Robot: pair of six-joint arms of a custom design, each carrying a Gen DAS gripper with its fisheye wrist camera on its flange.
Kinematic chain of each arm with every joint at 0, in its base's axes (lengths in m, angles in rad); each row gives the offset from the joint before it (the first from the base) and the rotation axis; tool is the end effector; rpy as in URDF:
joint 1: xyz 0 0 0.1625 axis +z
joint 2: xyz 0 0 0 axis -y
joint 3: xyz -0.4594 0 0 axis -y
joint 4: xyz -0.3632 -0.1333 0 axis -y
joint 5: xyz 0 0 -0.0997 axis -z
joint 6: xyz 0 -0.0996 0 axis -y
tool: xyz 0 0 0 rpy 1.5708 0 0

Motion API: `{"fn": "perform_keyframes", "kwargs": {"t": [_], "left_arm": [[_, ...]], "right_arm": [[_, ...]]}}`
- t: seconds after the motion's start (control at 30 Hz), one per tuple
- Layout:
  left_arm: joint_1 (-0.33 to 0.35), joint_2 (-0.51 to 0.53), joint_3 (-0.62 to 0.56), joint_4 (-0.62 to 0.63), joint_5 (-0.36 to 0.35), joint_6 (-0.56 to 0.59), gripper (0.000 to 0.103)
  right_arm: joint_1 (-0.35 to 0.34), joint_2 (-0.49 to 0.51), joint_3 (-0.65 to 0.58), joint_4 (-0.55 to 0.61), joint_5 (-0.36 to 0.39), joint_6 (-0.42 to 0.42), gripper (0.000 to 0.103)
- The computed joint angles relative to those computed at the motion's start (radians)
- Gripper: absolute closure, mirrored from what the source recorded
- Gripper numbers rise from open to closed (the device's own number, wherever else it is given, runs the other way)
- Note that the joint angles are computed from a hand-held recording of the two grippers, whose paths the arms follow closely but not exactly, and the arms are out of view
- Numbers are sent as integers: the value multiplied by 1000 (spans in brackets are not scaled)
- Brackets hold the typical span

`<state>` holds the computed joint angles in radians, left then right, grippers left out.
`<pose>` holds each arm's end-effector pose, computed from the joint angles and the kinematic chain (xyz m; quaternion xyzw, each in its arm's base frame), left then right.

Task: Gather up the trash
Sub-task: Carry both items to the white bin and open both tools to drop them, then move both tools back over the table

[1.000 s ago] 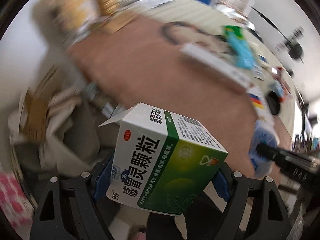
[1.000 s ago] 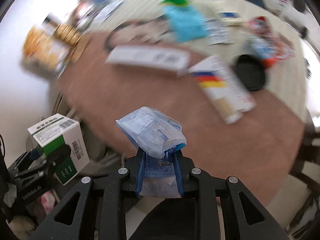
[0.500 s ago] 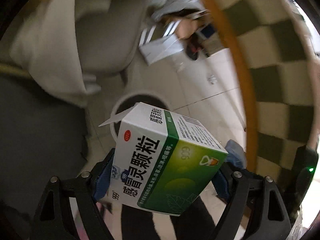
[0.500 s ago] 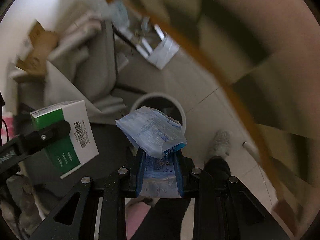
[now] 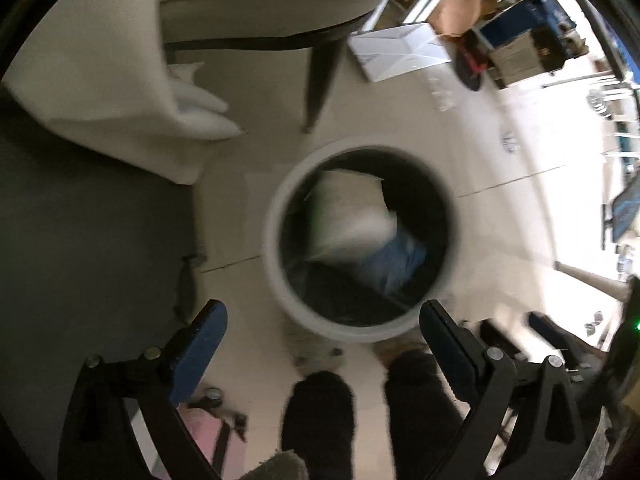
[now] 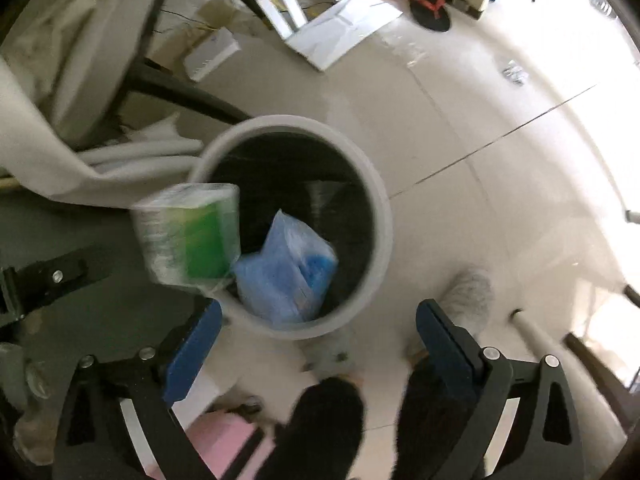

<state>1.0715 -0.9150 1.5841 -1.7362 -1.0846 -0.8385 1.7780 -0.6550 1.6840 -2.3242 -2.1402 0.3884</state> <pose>-0.1341 -0.6215 0.1761 -0.0995 0.9366 0.0452 0.3329 0.2064 -0.5950 0.0233 -0.0476 -0.9502 -0.0444 0.3046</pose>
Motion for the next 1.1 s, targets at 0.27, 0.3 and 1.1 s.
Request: {"fn": "perform_keyframes", "kwargs": {"t": [0.27, 0.3, 1.1], "left_arm": [[-82, -42, -37, 191, 106, -96, 5], [-90, -49, -42, 208, 110, -102, 5], [-340, -77, -480, 723, 77, -294, 5]], "right_arm": [[53, -35, -47, 130, -118, 25, 4], [65, -45, -58, 150, -119, 28, 4], [329, -161, -485, 715, -55, 189, 4]]}}
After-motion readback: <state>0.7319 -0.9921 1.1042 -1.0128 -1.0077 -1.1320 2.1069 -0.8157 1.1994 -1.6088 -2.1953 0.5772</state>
